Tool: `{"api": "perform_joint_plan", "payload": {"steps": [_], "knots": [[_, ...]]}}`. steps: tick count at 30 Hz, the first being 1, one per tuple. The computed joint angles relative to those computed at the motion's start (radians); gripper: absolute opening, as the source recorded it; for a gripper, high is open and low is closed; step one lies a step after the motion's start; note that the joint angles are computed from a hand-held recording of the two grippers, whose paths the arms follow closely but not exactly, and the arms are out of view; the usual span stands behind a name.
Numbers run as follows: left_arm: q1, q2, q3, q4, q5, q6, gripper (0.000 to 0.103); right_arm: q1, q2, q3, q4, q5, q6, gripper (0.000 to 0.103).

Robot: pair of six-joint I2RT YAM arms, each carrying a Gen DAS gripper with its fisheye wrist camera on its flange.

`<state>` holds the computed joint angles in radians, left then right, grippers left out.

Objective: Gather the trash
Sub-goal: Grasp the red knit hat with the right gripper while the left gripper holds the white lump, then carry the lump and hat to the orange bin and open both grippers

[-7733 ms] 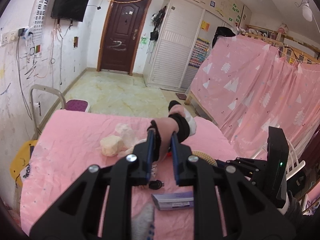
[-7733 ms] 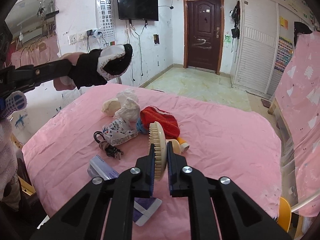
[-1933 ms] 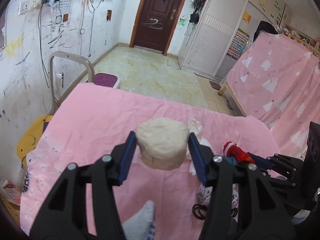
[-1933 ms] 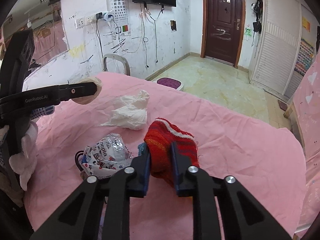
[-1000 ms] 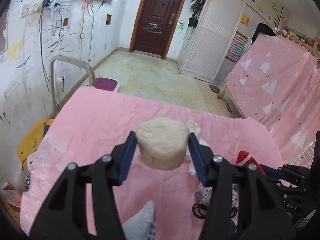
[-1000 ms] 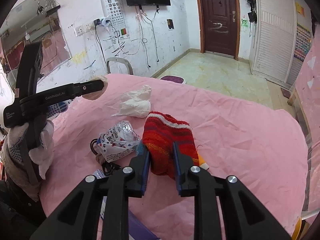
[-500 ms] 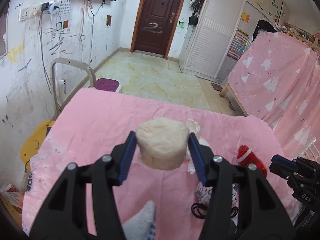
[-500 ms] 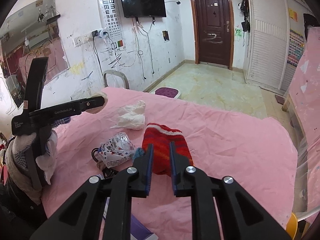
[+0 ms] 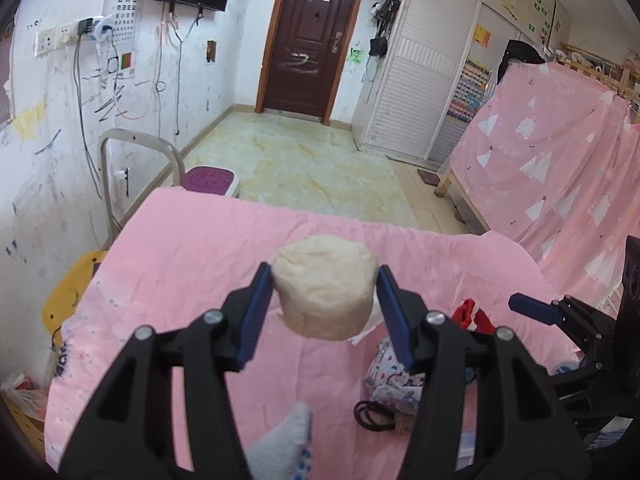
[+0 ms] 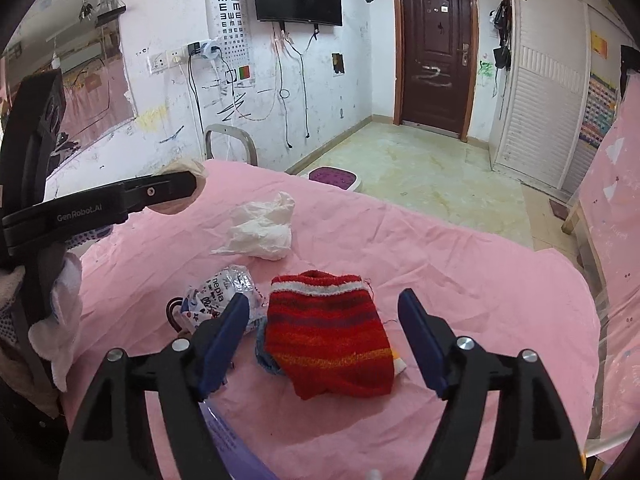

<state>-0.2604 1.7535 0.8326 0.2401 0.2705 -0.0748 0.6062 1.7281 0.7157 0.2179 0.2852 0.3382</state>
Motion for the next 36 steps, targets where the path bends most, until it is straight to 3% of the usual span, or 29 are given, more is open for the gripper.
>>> {"api": "perform_joint_plan", "payload": {"steps": [11, 12, 13, 14, 17, 19, 27, 36], "knots": [[0.013, 0.018, -0.006, 0.021, 0.051, -0.001, 0.051, -0.051, 0.138, 0.119, -0.056, -0.036, 0.031, 0.064], [0.013, 0.016, -0.009, 0.024, 0.053, -0.001, 0.051, -0.054, 0.142, 0.121, -0.053, -0.048, 0.029, 0.059], [0.008, 0.014, -0.012, 0.027, 0.049, -0.004, 0.051, -0.055, 0.144, 0.123, -0.054, -0.057, 0.03, 0.044], [0.007, 0.013, -0.014, 0.028, 0.047, -0.003, 0.051, -0.056, 0.145, 0.124, -0.055, -0.052, 0.033, 0.036], [0.006, 0.01, -0.015, 0.026, 0.044, -0.002, 0.051, -0.058, 0.136, 0.117, -0.046, -0.053, 0.039, 0.016], [0.003, 0.0, -0.022, 0.025, 0.036, -0.002, 0.051, -0.059, 0.116, 0.096, -0.029, -0.046, 0.043, 0.011], [-0.022, -0.077, -0.054, 0.004, 0.0, 0.0, 0.051, -0.053, -0.057, -0.047, 0.046, -0.015, 0.066, 0.01], [-0.144, -0.195, -0.088, -0.034, -0.083, 0.0, 0.051, -0.05, -0.319, -0.23, 0.049, 0.03, 0.084, 0.01]]}}
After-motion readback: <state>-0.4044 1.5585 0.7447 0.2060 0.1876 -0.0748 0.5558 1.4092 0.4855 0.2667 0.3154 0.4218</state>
